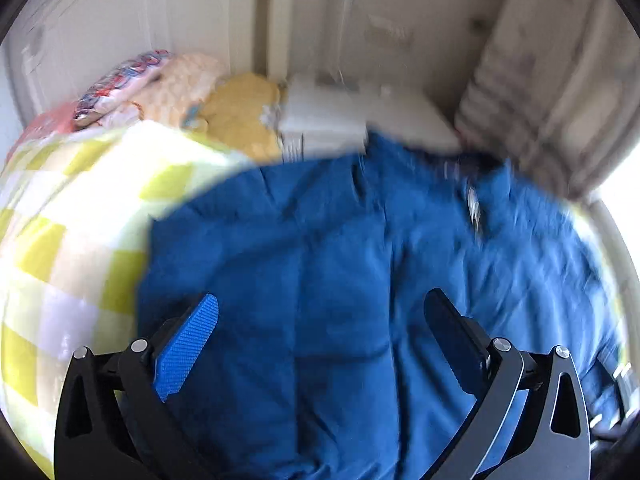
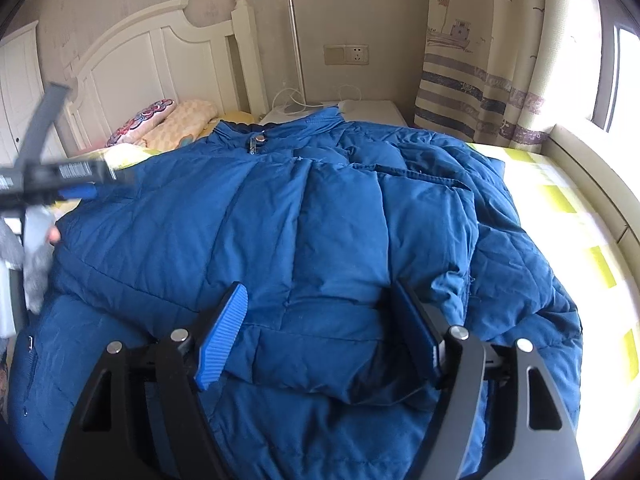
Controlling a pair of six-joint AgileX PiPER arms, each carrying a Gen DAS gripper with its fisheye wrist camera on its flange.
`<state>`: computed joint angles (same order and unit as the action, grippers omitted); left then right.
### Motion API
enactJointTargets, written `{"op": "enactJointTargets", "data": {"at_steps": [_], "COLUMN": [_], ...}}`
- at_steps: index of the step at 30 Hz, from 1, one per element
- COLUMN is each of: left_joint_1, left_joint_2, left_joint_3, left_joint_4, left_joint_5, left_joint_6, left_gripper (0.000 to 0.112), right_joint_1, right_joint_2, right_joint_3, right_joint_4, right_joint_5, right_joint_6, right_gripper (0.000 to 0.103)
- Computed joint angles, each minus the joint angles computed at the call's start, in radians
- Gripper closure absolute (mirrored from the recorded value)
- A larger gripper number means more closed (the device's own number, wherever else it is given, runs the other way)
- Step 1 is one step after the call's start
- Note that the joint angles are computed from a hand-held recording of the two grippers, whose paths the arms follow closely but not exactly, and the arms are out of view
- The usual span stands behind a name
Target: Fold large clothes
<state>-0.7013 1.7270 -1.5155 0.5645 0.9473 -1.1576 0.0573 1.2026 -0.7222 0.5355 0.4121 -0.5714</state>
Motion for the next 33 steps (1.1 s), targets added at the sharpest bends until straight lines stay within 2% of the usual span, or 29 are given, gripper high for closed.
{"op": "enactJointTargets", "data": {"at_steps": [2, 5, 6, 8, 9, 11, 14, 16, 18, 20, 22, 24, 26, 27, 28, 31, 32, 33], "left_joint_1": [0.028, 0.124, 0.121, 0.065, 0.044, -0.016, -0.116, -0.152, -0.174, -0.192, -0.185, -0.201, -0.236, -0.268, -0.291, -0.301, -0.299, -0.290], "left_joint_2": [-0.011, 0.070, 0.081, 0.105, 0.099, 0.077, 0.167, 0.299, 0.402, 0.389, 0.331, 0.249, 0.119, 0.053, 0.016, -0.041, -0.045, -0.063], "left_joint_3": [0.012, 0.000, -0.003, -0.060, -0.066, -0.067, -0.215, -0.385, -0.477, -0.418, -0.333, -0.227, -0.059, 0.022, 0.068, 0.188, 0.216, 0.273], "left_joint_4": [0.019, -0.133, -0.129, -0.062, -0.043, 0.013, 0.038, -0.013, -0.001, 0.066, 0.050, 0.076, 0.151, 0.191, 0.205, 0.181, 0.177, 0.190], "left_joint_5": [-0.013, -0.018, -0.009, 0.083, 0.095, 0.067, 0.095, 0.156, 0.211, 0.170, 0.121, 0.105, 0.026, 0.012, 0.030, 0.048, 0.041, -0.005], "left_joint_6": [-0.051, 0.067, 0.085, 0.053, 0.029, -0.030, 0.049, 0.189, 0.220, 0.146, 0.111, 0.040, -0.072, -0.123, -0.147, -0.189, -0.201, -0.218], "left_gripper": [0.014, 0.014, 0.014, 0.014, 0.014, 0.014, 0.014, 0.014, 0.014, 0.014, 0.014, 0.014, 0.014, 0.014, 0.014, 0.014, 0.014, 0.014], "right_joint_1": [0.000, -0.013, -0.014, -0.017, -0.016, -0.017, -0.013, -0.014, -0.013, -0.020, -0.023, -0.022, -0.026, -0.027, -0.026, -0.035, -0.035, -0.037], "right_joint_2": [0.000, 0.000, 0.000, 0.001, 0.001, 0.002, 0.000, 0.000, -0.001, 0.000, 0.004, 0.004, 0.004, 0.004, 0.004, 0.004, 0.004, 0.004], "right_joint_3": [0.000, -0.001, 0.000, 0.000, 0.000, -0.001, -0.001, 0.000, 0.002, 0.001, 0.000, 0.002, 0.002, 0.002, 0.002, 0.001, 0.001, 0.001], "right_joint_4": [0.004, 0.043, 0.056, 0.064, 0.064, 0.069, 0.063, 0.065, 0.068, 0.091, 0.104, 0.109, 0.123, 0.127, 0.121, 0.142, 0.142, 0.146], "right_joint_5": [0.002, 0.014, 0.015, 0.017, 0.017, 0.020, 0.019, 0.019, 0.018, 0.023, 0.024, 0.023, 0.026, 0.027, 0.026, 0.035, 0.035, 0.037], "right_joint_6": [-0.003, -0.043, -0.057, -0.064, -0.064, -0.067, -0.059, -0.060, -0.060, -0.084, -0.096, -0.098, -0.112, -0.115, -0.110, -0.135, -0.136, -0.141], "right_gripper": [0.029, 0.028, 0.028, 0.028, 0.028, 0.027, 0.027, 0.027, 0.027, 0.027, 0.027, 0.026, 0.026, 0.026, 0.026, 0.025, 0.025, 0.025]}}
